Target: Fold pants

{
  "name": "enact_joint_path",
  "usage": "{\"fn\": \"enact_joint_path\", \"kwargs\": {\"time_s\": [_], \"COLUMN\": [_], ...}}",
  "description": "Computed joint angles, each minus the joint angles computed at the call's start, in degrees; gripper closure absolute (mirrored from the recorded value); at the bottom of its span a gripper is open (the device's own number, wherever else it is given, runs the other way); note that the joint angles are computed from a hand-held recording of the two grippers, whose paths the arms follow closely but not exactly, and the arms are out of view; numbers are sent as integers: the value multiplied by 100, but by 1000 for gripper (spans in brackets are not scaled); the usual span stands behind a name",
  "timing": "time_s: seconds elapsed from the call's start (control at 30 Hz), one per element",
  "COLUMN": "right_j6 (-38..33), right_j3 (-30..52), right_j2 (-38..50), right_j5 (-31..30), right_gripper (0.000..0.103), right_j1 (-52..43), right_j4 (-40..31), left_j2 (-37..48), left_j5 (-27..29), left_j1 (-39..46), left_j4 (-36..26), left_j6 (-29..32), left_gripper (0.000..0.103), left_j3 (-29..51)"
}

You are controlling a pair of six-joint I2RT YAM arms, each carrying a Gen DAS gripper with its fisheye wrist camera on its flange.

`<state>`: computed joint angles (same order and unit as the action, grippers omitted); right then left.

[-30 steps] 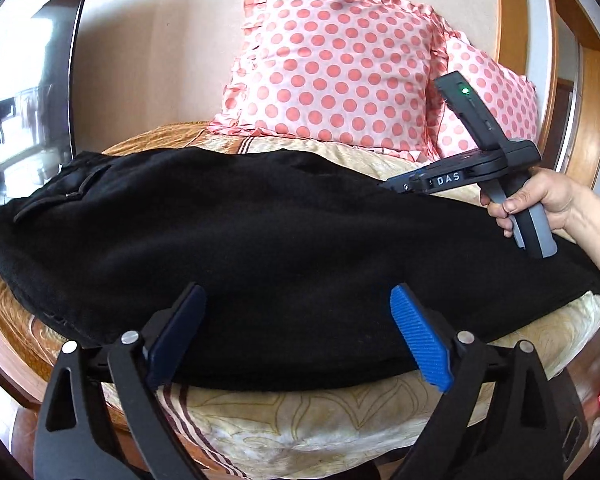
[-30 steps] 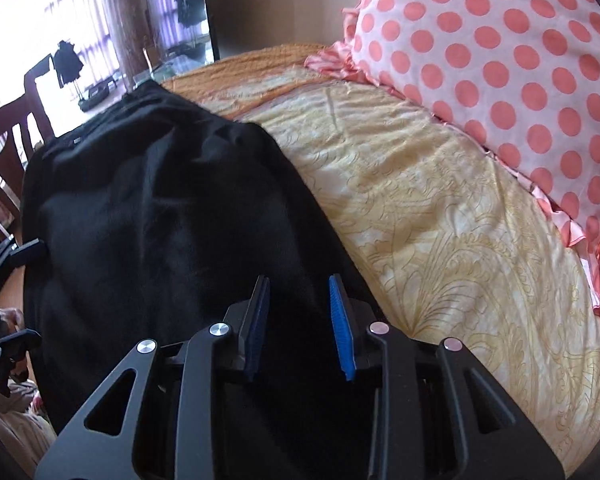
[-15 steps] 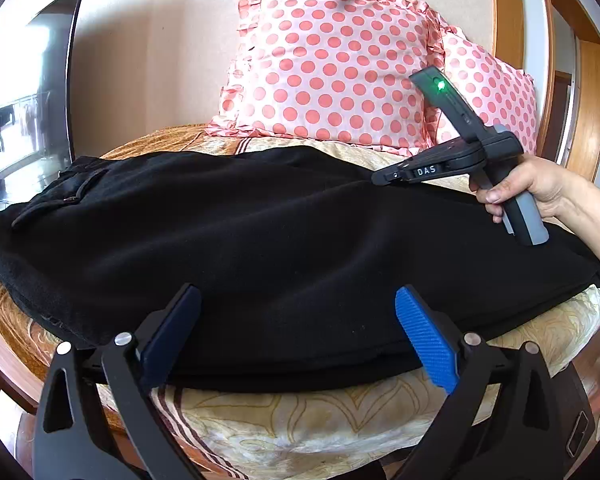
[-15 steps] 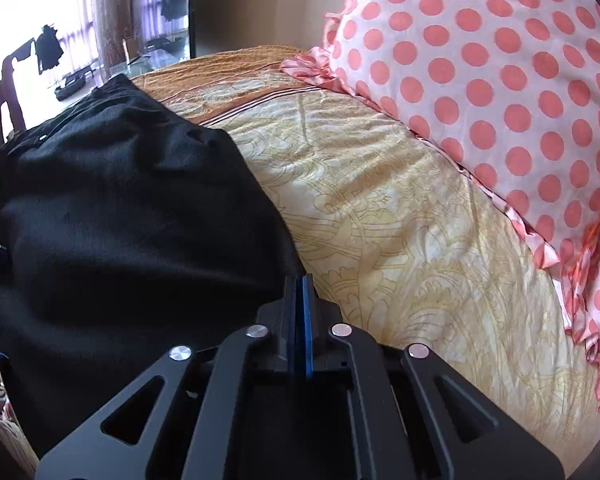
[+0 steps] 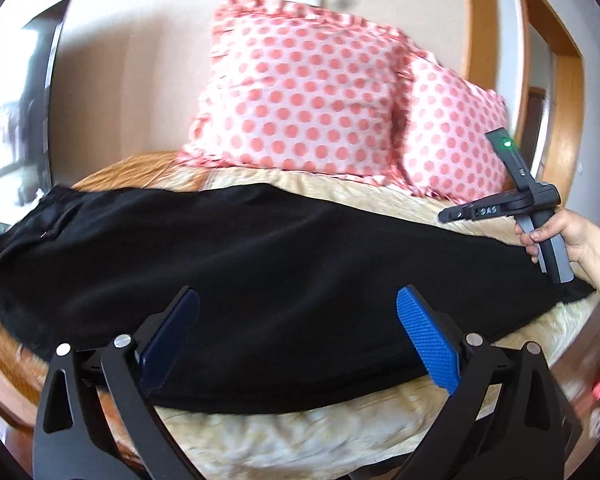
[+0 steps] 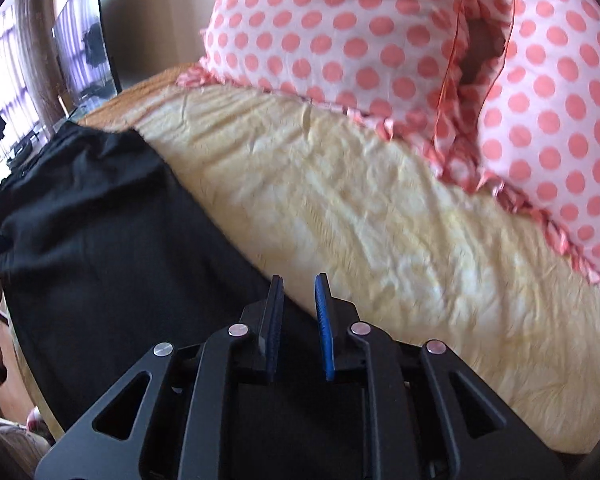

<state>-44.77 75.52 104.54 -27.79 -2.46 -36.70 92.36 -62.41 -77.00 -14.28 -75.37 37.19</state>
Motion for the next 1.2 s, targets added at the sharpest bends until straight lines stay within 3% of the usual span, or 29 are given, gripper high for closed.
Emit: {"fn": "enact_joint_path", "kwargs": {"time_s": [0.13, 0.27, 0.33, 0.4, 0.43, 0.47, 0.57, 0.73, 0.83, 0.97, 1.1, 1.2], "right_j6": [-305, -78, 171, 672, 902, 1116, 1419, 2506, 2747, 2628, 1899, 1562], "right_j3": [-784, -1392, -1372, -1139, -1034, -930, -67, 2015, 3020, 3211, 3170, 3636], "right_j2": [-257, -578, -736, -865, -890, -909, -459, 1073, 1921, 2136, 2116, 2457], "right_j5": [448, 1378, 950, 16, -318, -658, -1340, -1027, -1314, -1101, -516, -230], "right_gripper": [86, 86, 85, 62, 34, 26, 27, 36, 49, 50, 50, 51], "right_j1": [13, -5, -445, -1348, -1761, -2228, -3662, -5358, -5915, -5799, -5115, -4689], "right_j4": [863, 1995, 1836, 1363, 1236, 1101, 337, -636, -1229, -800, -99, -218], "left_j2": [313, 524, 579, 591, 602, 603, 677, 667, 702, 746, 738, 779], "left_j5": [450, 843, 762, 726, 710, 710, 697, 706, 681, 667, 697, 723], "left_j1": [216, 377, 327, 306, 290, 290, 302, 299, 300, 318, 336, 342], "left_j4": [547, 588, 525, 573, 587, 632, 616, 656, 628, 474, 434, 380], "left_j6": [795, 711, 660, 656, 641, 688, 751, 793, 774, 769, 788, 766], "left_gripper": [4, 4, 4, 4, 3, 2, 2, 2, 2, 2, 2, 2], "left_j3": [200, 219, 236, 206, 193, 177, 230, 202, 232, 314, 334, 390]}}
